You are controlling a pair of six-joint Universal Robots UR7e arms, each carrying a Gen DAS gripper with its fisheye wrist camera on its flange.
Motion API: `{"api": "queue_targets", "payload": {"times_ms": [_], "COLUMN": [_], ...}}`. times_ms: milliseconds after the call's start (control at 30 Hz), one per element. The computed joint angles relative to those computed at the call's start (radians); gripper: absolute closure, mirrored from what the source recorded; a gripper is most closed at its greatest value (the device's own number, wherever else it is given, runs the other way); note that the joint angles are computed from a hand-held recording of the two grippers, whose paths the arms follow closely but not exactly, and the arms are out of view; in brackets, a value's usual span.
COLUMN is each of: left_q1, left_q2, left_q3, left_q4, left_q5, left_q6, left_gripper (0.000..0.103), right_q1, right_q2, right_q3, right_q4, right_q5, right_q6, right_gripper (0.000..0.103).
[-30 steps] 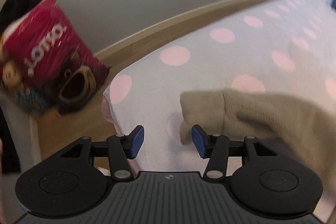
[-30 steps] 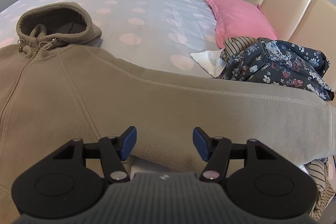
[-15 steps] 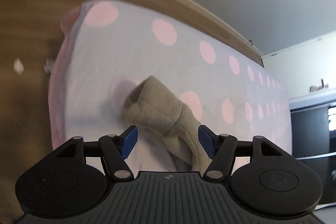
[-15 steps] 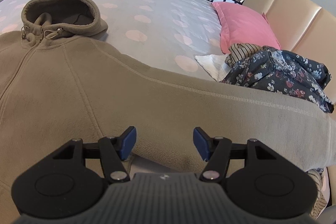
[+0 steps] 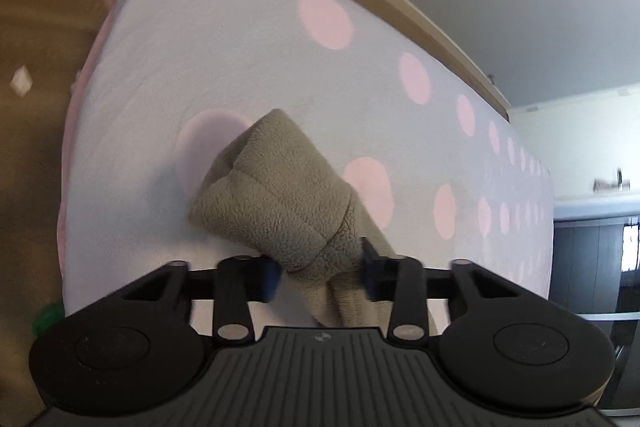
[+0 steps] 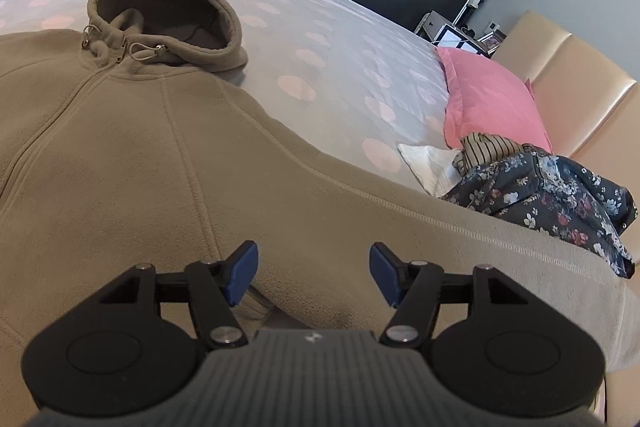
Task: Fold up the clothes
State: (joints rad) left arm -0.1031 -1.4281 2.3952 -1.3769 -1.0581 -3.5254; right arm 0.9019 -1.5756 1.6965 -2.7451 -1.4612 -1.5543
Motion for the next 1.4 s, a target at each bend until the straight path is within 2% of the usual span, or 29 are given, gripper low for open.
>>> {"api": "queue_targets", "payload": {"times_ms": [67,167,233,267,333,533,667,800,867,900,967,1033,1167,1300,1400], "left_q1": [-0.016,-0.063,-0.071,-0.066,-0.041,0.108,0.226,0.319,0.325,0.316,0.285,0.228,0.186,0.232,0.298], "left_q2": [0.046,0.131,0.157,0.159,0.157,0.161,0.231,0.288,0.268,0.248,0.197,0.147,0.094,0.122,0.267], "left_q3": [-0.053,-0.138,-0.176,-0.184,-0.189,-0.162,-0.179,-0.208,-0.188,-0.177,-0.156,-0.143,-0.156,-0.204,-0.342], "left_q4": [0.12,0.37,0.453,0.458,0.421,0.211,0.148,0.1,0.063,0.053,0.044,0.067,0.16,0.232,0.419], "left_q5": [0.044,0.156,0.197,0.193,0.15,-0.045,-0.094,-0.124,-0.138,-0.142,-0.147,-0.149,-0.133,-0.103,-0.142], "left_q6": [0.042,0.088,0.165,0.206,0.311,0.674,0.893,1.012,1.029,1.003,0.915,0.821,0.699,0.715,0.749], "left_gripper": [0.079,0.079,0.079,0.079,0.08,0.081,0.081,0.074,0.07,0.067,0.045,0.045,0.043,0.043,0.045], "right_q1": [0.003,0.007,0.007,0.006,0.006,0.006,0.008,0.01,0.01,0.011,0.013,0.015,0.018,0.02,0.023], "right_q2": [0.003,0.006,0.005,0.005,0.005,0.008,0.011,0.012,0.012,0.012,0.013,0.014,0.012,0.012,0.018], "right_q3": [-0.003,-0.003,-0.002,-0.002,-0.003,-0.01,-0.013,-0.012,-0.013,-0.012,-0.012,-0.015,-0.008,0.003,0.003], "right_q4": [0.002,0.0,-0.002,-0.002,-0.001,0.001,0.0,-0.005,-0.001,-0.001,-0.002,0.008,0.011,-0.001,-0.01], "right_q5": [-0.005,-0.011,-0.01,-0.009,-0.01,-0.009,-0.012,-0.01,-0.01,-0.013,-0.02,-0.025,-0.021,-0.025,-0.036], "right_q6": [0.004,0.007,0.006,0.006,0.01,0.028,0.03,0.033,0.034,0.032,0.031,0.034,0.021,-0.002,-0.003], "right_gripper": [0.038,0.038,0.038,0.038,0.038,0.038,0.038,0.038,0.038,0.038,0.038,0.038,0.038,0.038,0.038]}}
